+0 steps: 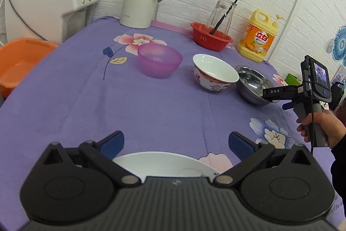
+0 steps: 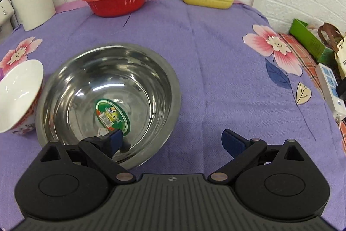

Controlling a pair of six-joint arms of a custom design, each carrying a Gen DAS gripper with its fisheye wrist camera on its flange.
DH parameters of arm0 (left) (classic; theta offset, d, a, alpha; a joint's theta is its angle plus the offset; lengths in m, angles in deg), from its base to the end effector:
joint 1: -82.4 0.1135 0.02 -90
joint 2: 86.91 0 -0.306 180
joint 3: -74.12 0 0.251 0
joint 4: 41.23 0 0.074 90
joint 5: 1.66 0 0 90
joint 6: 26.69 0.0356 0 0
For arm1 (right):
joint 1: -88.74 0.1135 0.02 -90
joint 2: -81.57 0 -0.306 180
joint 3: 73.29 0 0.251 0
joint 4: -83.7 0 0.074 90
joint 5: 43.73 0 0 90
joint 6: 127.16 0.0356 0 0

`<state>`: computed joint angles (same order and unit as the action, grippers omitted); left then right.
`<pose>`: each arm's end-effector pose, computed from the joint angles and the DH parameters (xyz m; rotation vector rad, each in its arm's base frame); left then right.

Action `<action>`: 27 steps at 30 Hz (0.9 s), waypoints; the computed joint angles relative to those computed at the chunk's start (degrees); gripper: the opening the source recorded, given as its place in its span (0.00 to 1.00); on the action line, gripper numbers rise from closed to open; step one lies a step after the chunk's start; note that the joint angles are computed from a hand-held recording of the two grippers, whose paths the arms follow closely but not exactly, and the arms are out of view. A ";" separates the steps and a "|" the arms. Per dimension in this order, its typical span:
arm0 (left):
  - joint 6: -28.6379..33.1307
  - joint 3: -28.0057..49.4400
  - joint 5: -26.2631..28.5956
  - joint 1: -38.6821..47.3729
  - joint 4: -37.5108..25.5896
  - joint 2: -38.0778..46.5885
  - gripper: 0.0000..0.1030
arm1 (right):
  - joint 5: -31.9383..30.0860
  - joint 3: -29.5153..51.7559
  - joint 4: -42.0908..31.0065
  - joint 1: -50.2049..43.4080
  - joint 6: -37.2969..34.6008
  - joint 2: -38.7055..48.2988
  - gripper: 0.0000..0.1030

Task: Organize plates and bowls
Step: 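Move the right tool toward the steel bowl, then close the right tool on the steel bowl rim and lift it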

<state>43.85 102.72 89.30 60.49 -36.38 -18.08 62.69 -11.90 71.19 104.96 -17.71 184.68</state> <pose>0.1765 -0.0716 0.1733 0.0571 2.2196 -0.4224 0.3293 0.0853 0.1567 0.1840 2.4582 -0.0948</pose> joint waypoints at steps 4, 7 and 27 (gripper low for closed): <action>-0.78 -0.52 -0.53 -2.27 -0.82 -2.23 1.00 | -1.63 -2.42 -2.46 0.72 -0.99 -2.97 1.00; -1.70 -0.66 -0.77 -4.60 -1.14 -3.24 1.00 | -3.12 -5.76 -4.62 1.68 -2.33 -7.01 1.00; -2.95 33.07 7.35 -11.91 -7.88 32.24 1.00 | 2.85 -25.50 29.07 6.69 0.15 -7.18 1.00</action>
<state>40.90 135.78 96.65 48.58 -44.26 14.16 65.54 -37.40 100.25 111.65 -17.56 177.49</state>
